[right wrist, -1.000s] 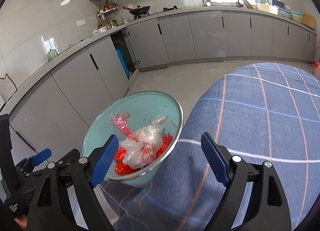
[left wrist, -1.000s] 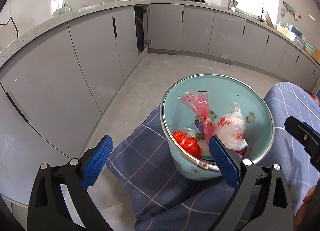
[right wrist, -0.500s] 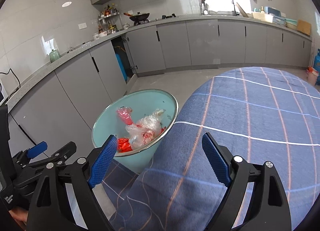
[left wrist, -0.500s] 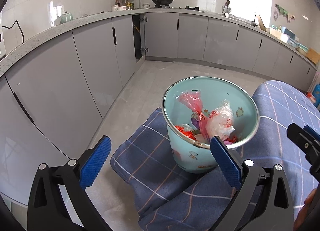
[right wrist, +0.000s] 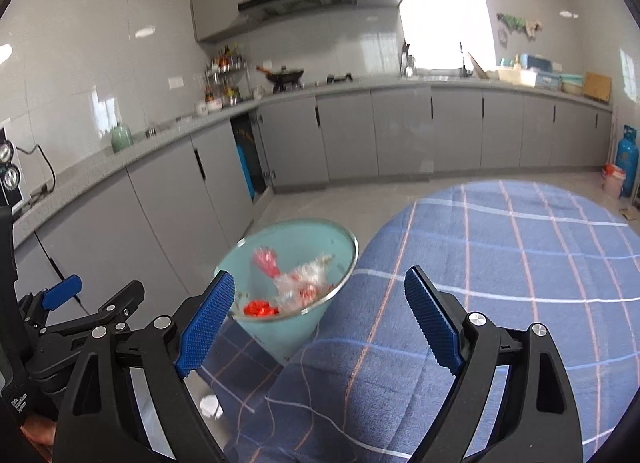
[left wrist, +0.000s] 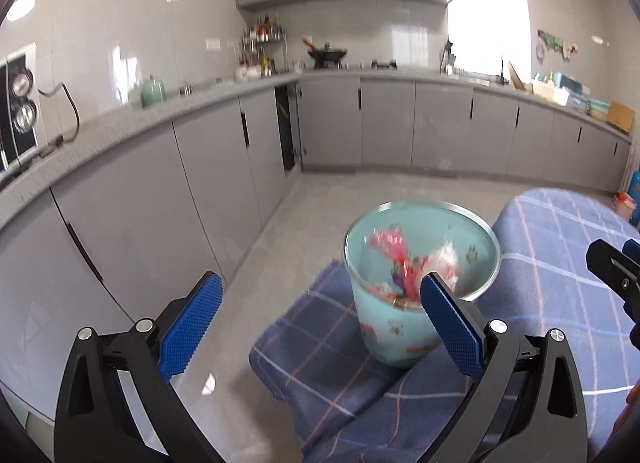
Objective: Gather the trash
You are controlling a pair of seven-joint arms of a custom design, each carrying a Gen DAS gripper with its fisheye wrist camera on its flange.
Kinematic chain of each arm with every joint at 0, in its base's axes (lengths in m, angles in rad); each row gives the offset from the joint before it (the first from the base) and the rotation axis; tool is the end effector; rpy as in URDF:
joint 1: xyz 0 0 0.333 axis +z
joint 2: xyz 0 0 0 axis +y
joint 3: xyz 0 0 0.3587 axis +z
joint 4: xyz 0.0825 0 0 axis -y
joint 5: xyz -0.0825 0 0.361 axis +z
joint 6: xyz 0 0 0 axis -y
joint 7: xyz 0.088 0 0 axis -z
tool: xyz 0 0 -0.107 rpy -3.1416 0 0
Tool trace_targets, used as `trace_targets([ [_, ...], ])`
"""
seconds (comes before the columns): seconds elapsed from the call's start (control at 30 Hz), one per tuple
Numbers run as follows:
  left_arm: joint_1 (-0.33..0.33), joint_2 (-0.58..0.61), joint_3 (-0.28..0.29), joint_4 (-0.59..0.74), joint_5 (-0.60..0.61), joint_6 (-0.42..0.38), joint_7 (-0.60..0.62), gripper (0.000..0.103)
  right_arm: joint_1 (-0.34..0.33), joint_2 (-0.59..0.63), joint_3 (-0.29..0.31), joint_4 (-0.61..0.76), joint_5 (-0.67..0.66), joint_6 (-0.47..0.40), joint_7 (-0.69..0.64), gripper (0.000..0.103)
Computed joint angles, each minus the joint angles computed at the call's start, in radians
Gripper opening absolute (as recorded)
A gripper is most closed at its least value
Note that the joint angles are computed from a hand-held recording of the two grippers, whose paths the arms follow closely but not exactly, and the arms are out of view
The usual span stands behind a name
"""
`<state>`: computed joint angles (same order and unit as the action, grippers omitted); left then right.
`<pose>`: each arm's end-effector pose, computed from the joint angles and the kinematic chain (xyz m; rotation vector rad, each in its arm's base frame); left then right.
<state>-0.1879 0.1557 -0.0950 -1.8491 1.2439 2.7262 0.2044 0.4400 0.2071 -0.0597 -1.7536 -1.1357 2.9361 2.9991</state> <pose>0.5917 -0.2047 0.5533 -1.6292 1.4863 -0.7761 0.5743 0.2966 0.5841 -1.4817 1.5197 -0.7455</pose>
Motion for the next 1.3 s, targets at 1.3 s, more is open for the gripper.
trace_targets([
  [1.3,0.016,-0.072,-0.044,-0.017,0.126,-0.018,-0.107,0.097,-0.076,-0.086,0.088,-0.028,-0.334,-0.039,0.354,0.09],
])
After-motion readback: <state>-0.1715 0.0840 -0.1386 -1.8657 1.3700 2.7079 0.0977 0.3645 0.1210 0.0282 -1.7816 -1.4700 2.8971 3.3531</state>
